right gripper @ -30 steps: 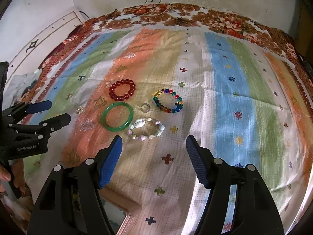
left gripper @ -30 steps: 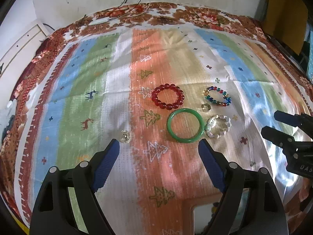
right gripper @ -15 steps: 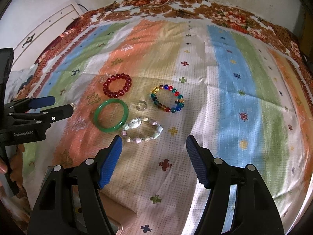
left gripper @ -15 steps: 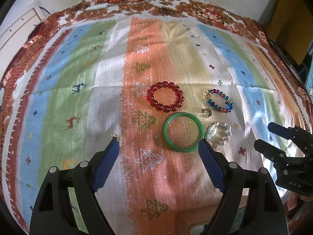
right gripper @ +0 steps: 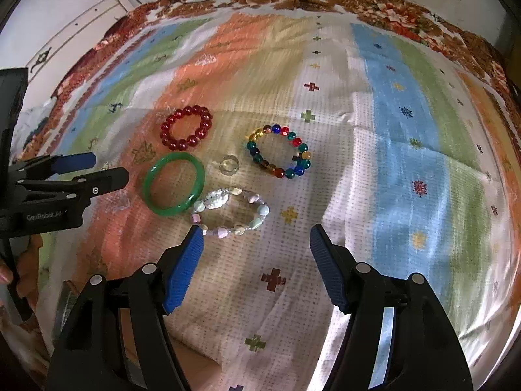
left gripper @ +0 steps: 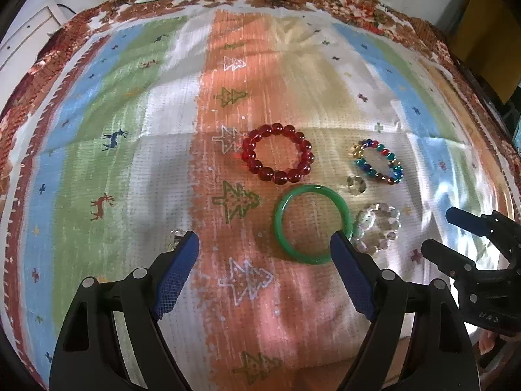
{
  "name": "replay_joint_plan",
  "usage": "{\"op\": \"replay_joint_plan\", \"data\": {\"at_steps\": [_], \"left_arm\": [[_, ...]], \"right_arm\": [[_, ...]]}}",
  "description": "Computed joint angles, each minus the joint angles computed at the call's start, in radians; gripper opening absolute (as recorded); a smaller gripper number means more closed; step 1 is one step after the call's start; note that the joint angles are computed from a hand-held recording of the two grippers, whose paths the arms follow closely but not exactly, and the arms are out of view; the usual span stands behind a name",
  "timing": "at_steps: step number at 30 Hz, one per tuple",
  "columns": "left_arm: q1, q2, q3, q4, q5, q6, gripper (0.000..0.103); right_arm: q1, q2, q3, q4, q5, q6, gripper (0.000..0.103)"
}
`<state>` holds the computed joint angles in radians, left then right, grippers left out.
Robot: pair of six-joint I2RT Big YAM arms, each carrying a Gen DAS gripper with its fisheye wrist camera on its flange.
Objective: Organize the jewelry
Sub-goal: 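Move both open tools back toward the remaining bracelets, then grasp the green jade bangle with left tool while right tool grasps white pearl bracelet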
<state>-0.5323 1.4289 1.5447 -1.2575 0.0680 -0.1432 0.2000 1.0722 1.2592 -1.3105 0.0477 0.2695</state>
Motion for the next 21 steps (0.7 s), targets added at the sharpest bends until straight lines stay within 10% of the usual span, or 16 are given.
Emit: {"op": "replay_joint_plan", "data": {"at_steps": [21], "left_arm": [[-0.003,0.091,0.035,-0.01,0.015,0.028,0.081]], "right_arm": [[-0.026,0.08,-0.006,0.019,-0.013,-0.025,0.068]]}}
